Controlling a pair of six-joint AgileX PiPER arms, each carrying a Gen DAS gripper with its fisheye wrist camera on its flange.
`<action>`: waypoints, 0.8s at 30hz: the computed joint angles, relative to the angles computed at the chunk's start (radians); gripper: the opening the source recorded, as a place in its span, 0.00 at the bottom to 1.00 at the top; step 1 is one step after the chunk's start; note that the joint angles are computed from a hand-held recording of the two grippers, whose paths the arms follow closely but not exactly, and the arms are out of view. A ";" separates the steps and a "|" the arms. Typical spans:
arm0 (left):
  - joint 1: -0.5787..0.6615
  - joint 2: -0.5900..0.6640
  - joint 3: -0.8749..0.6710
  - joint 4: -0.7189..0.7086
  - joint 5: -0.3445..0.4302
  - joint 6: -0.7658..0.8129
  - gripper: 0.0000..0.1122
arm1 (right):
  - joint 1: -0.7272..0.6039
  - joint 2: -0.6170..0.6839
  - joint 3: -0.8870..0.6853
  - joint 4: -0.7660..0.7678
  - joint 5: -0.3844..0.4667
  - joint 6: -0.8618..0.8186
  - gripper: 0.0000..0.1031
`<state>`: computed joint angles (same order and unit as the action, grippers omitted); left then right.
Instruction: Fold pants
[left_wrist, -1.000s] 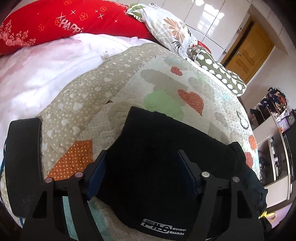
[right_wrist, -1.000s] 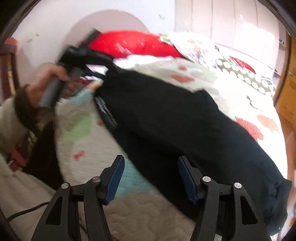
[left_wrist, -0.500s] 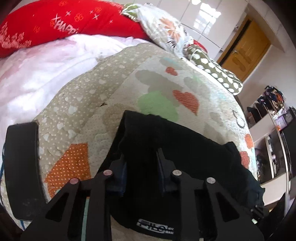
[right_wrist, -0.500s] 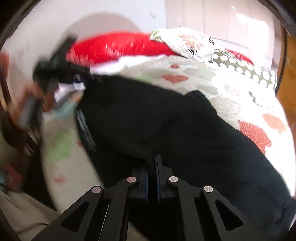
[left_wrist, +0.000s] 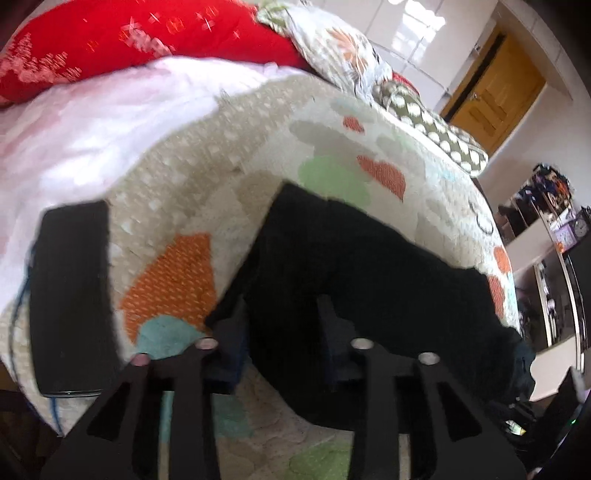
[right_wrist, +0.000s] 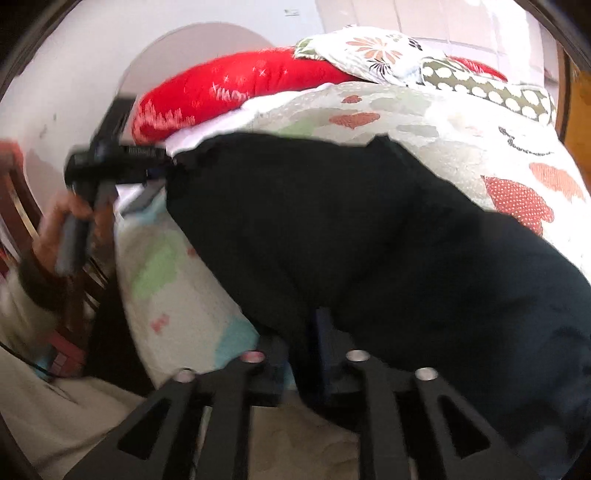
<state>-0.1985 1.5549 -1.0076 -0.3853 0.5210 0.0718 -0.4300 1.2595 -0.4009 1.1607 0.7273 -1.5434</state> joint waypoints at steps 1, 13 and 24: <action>0.001 -0.021 0.005 0.026 -0.011 -0.033 0.40 | -0.054 -0.012 -0.024 -0.017 0.082 0.011 0.48; -0.167 0.027 -0.048 0.238 -0.083 -0.211 0.54 | 0.151 0.368 -0.442 0.060 -0.175 0.202 0.53; -0.202 0.090 -0.006 0.415 -0.121 -0.372 0.55 | 0.205 0.583 -0.611 0.015 -0.338 0.309 0.00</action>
